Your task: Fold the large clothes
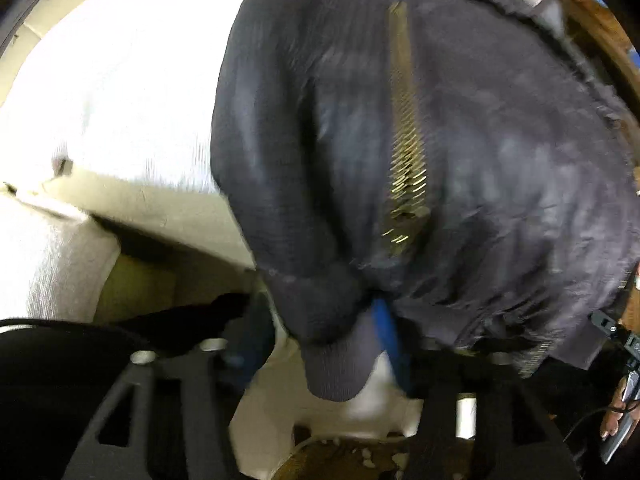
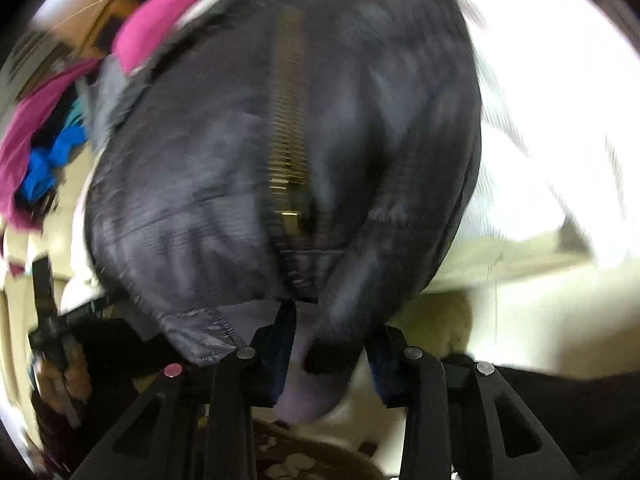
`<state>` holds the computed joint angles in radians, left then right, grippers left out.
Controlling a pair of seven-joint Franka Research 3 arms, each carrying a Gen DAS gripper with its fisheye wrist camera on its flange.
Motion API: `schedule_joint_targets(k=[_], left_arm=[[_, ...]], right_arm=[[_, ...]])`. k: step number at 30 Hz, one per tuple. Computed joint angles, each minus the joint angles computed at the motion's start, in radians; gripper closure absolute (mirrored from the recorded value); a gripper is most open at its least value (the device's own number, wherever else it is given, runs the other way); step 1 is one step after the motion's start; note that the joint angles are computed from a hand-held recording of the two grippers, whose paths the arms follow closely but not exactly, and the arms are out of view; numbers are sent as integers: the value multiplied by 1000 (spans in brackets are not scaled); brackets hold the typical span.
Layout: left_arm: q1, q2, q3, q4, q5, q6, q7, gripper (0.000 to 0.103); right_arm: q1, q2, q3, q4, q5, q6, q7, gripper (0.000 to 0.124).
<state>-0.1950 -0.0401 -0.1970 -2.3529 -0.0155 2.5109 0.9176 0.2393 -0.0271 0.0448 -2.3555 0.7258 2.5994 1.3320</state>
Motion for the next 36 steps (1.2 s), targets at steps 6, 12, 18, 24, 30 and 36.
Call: schedule_joint_targets(k=[6, 12, 18, 24, 30, 36], left_arm=[[-4, 25, -5, 0, -132, 39, 142, 59], [-19, -40, -4, -35, -177, 57, 177, 91], [-65, -224, 81, -98, -389, 29, 404, 93], [-90, -355, 173, -92, -520, 81, 541, 93], [-73, -268, 224, 72, -591, 116, 607, 93], [6, -22, 232, 350, -704, 88, 661, 92]], right_arm=[[23, 54, 19, 32, -42, 21, -9, 87], [55, -47, 26, -46, -148, 41, 53, 109], [102, -216, -15, -76, -6, -29, -134, 111], [158, -277, -100, -2, 347, -30, -434, 111], [113, -187, -80, 164, 572, 60, -598, 111], [52, 27, -53, 443, 658, 164, -575, 111]])
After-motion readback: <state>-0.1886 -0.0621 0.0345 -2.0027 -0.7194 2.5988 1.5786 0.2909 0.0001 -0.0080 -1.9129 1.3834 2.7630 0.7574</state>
